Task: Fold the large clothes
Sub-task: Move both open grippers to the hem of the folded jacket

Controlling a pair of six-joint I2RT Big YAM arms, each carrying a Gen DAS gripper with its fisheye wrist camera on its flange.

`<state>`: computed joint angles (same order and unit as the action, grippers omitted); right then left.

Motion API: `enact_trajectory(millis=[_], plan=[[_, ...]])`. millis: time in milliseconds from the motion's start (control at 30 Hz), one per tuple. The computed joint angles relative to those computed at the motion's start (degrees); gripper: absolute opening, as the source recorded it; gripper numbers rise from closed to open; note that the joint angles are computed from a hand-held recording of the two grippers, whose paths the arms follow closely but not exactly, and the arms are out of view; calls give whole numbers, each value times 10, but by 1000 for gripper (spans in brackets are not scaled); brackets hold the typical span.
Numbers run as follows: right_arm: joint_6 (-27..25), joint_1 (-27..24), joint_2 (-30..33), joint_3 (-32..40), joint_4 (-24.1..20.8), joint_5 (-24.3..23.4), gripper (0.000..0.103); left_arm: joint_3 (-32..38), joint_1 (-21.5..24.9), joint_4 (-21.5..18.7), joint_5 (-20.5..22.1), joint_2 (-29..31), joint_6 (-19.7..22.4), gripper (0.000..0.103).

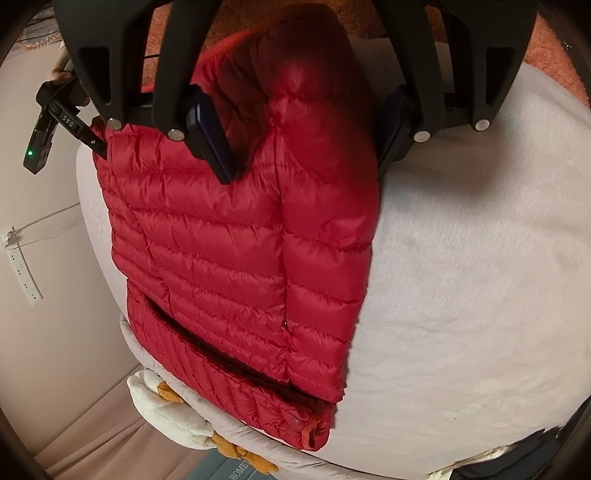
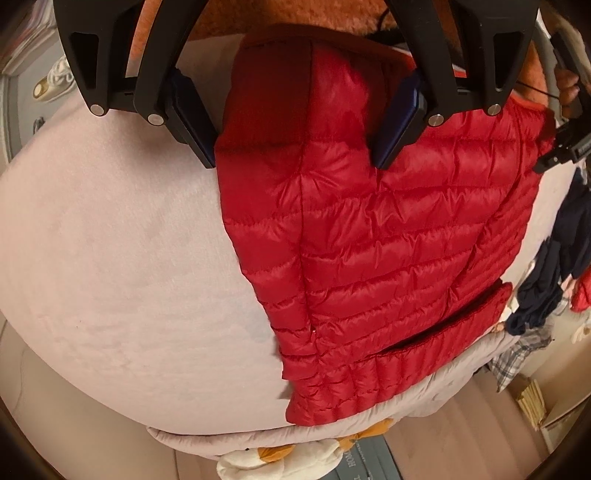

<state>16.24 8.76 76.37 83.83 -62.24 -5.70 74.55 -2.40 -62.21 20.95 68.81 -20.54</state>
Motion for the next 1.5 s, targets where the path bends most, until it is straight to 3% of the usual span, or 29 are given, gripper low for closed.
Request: enact_trajectory(millis=[333, 833, 933, 1333, 1500], plan=[[-11, -5, -9, 6, -40, -10, 80, -12, 12, -22, 32, -22, -6, 67], [13, -5, -23, -5, -38, -34, 68, -19, 14, -50, 56, -39, 3, 61], [23, -6, -24, -10, -32, -45, 64, -23, 13, -49, 79, -42, 4, 60], [29, -7, -26, -28, -3, -57, 62, -15, -15, -56, 38, -26, 4, 57], [26, -10, -27, -32, 8, -62, 55, -14, -21, -56, 21, -24, -1, 53]])
